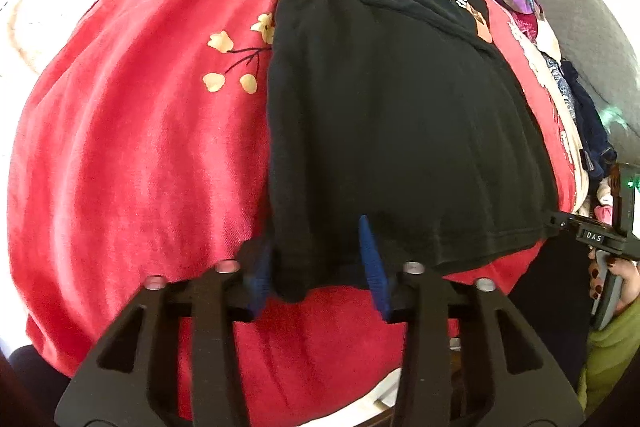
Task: Fold small clothes
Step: 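Grasp the black shirt hem with both grippers, then lift the hem with both grippers and fold it up onto the collar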
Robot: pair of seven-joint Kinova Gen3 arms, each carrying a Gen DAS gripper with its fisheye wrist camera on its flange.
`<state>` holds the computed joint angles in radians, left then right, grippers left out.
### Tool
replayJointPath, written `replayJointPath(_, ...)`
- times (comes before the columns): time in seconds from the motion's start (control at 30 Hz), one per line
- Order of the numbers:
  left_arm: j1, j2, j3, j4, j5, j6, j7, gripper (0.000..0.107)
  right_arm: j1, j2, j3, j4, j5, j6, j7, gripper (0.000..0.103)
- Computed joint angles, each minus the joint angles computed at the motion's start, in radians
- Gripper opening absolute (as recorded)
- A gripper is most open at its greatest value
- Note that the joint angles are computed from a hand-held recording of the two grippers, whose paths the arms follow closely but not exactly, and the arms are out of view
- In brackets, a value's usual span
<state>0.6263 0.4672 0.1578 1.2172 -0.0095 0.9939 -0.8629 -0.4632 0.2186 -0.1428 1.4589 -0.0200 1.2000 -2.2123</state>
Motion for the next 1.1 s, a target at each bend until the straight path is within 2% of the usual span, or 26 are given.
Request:
replayJointPath(0.1,-0.011,-0.007,0.011,0.004,0.015,-0.01,-0.023,0.011,0.018,-0.03,-0.003,0.04,-0.028,-0.058,0.025,0.02)
replayJointPath(0.27,-0.047,-0.049,0.025,0.054,0.067,-0.089,-0.051,0.005,0.06,-0.087,-0.001,0.117,-0.1,-0.17,0.052,0.01)
replayJointPath(0.37,-0.074,-0.085,0.037,0.103,0.107,-0.171,-0.08,0.004,0.099,-0.145,-0.002,0.183,-0.159,-0.259,0.084,0.009)
replayJointPath(0.5,-0.064,-0.116,0.023,0.115,0.086,-0.221,-0.063,0.004,0.124,-0.189,0.007,0.237,-0.232,-0.375,0.118,0.008)
replayJointPath(0.6,-0.067,-0.125,0.018,0.102,0.073,-0.238,-0.052,0.004,0.135,-0.204,0.009,0.244,-0.253,-0.428,0.124,0.008)
replayJointPath(0.83,-0.088,-0.09,0.011,0.035,0.073,-0.257,-0.042,0.004,0.136,-0.164,0.009,0.156,-0.207,-0.525,0.091,0.008)
replayJointPath(0.97,-0.091,-0.058,-0.003,-0.029,0.061,-0.26,-0.037,0.004,0.136,-0.106,0.019,0.083,-0.164,-0.555,0.069,0.008)
replayJointPath(1.1,-0.091,-0.025,-0.028,-0.094,0.037,-0.258,-0.016,0.004,0.159,-0.051,0.032,0.037,-0.176,-0.597,0.065,0.008)
